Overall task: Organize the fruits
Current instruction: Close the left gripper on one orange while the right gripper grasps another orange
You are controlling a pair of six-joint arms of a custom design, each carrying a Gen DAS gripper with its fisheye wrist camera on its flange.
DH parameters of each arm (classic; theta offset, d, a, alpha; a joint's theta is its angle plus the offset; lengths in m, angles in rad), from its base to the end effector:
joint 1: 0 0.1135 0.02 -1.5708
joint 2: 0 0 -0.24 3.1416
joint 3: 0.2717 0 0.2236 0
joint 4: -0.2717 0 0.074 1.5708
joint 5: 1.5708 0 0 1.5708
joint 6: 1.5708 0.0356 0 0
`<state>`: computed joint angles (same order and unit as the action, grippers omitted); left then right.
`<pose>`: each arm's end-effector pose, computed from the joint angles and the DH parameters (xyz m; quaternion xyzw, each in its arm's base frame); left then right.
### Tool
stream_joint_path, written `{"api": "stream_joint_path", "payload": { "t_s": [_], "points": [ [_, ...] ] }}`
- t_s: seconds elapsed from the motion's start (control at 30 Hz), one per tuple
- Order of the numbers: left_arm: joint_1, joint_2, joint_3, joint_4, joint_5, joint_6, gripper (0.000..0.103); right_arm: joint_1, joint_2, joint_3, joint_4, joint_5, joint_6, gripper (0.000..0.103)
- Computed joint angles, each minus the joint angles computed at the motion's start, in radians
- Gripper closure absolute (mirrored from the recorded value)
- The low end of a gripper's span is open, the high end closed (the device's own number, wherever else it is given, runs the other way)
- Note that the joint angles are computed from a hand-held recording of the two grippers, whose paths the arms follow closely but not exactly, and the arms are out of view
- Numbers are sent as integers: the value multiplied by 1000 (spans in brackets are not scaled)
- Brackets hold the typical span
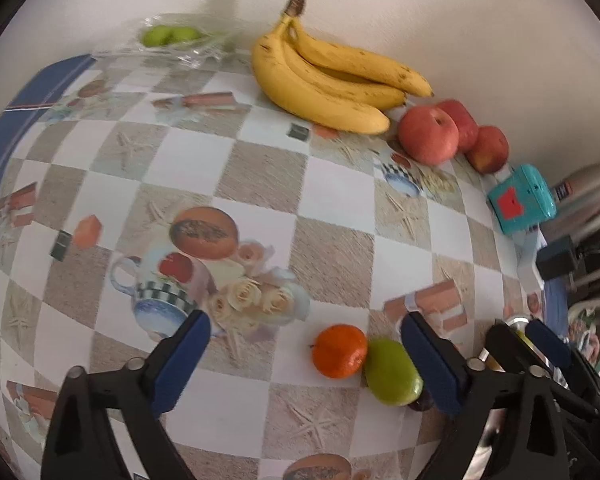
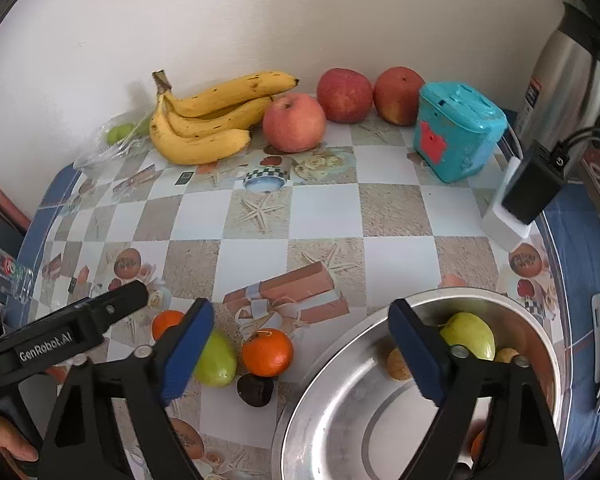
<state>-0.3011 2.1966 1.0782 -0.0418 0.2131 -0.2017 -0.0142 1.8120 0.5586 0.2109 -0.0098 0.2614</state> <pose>0.3341 -0.1116 0.0408 0.0700 0.9712 -0.1513 0.1704 0.2568 -0.0033 0.0660 0.1313 0.9563 0.0369 0.2585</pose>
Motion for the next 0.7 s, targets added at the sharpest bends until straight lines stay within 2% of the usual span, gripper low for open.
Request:
{"api": "stream_joint_path", "payload": {
  "t_s": [0.1,0.27,0.43,0.53,0.7],
  "points": [
    [-10,18,11,-12,10,-4,15,28,10,-12,31,20,-4,21],
    [-18,53,33,-29,20,-2,23,40,68,-4,50,18,-8,36],
    [-17,87,56,-54,75,-9,40,40,111,0,66,-10,-14,50],
    [-20,89,53,-48,85,-13,50,48,133,6,67,-19,-17,52],
    [-16,98,59,-52,104,-15,60,63,170,19,74,-27,-18,55]
  ]
}}
